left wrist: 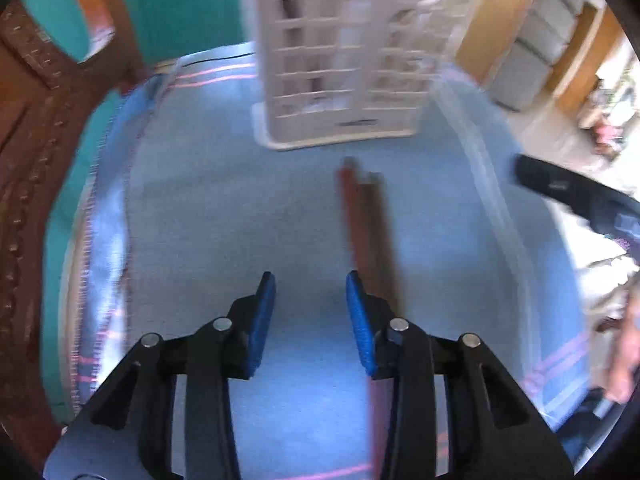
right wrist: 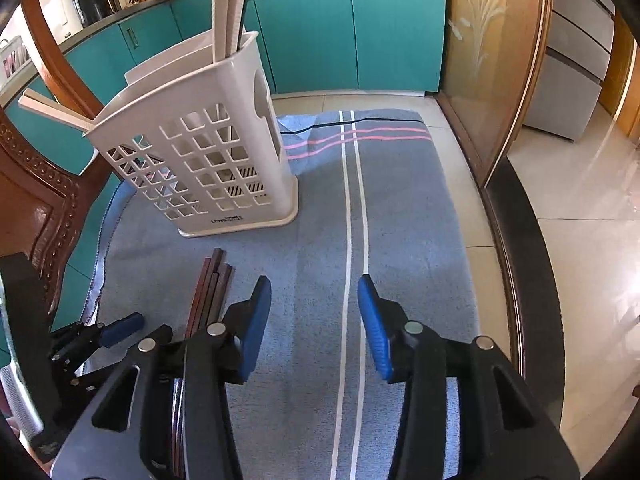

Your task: Organize utensils

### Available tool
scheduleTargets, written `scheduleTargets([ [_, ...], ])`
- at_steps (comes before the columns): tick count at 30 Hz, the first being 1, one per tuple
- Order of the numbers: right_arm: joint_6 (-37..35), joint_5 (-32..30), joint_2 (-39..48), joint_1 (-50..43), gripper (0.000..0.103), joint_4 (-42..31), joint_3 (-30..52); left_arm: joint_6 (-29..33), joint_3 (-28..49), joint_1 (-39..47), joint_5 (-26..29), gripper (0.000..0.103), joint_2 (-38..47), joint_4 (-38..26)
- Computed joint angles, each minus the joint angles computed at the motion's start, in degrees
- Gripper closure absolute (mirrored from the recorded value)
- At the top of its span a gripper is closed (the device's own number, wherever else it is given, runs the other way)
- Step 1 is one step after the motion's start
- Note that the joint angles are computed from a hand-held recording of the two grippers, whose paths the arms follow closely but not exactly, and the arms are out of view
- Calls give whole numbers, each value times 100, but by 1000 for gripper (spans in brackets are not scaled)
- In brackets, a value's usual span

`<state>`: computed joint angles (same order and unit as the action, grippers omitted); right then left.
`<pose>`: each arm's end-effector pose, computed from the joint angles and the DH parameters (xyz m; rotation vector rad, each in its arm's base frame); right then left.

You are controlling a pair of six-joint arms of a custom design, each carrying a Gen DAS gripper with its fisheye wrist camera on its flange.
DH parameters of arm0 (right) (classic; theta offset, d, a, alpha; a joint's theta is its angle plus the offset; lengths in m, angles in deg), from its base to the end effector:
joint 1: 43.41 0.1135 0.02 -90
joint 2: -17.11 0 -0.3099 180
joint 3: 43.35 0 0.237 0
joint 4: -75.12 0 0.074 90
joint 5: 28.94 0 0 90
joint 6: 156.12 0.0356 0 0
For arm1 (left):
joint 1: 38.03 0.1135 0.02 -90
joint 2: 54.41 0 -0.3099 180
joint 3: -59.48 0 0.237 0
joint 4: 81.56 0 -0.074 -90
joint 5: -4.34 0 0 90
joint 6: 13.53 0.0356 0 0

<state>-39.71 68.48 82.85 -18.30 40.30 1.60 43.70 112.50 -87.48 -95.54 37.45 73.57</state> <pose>0.1613 0.0705 0.2217 0.0798 2.5392 0.1933 0.1756 -0.1958 0.1768 0.3346 2.6545 -0.2365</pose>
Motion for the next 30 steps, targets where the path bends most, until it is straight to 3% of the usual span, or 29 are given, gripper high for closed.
scheduleTargets([
  [6, 71, -5, 156, 11, 58, 90, 7, 46, 95, -190, 141, 66, 264, 44],
  [10, 121, 66, 241, 128, 57, 132, 4, 5, -34, -11, 325, 87, 150, 97],
  [19, 132, 101, 385, 167, 54, 198, -38, -296, -183, -30, 370, 87, -266, -176],
  [22, 147, 112, 463, 246, 52, 232, -38, -236, -219, 26, 360, 95, -410, -300],
  [25, 133, 85, 615, 339, 52, 317, -38, -247, -280, 233, 537, 95, -481, -277],
  [30, 21, -523, 1125, 372, 52, 933, -151, -179, -428, 579, 616, 95, -629, -327],
])
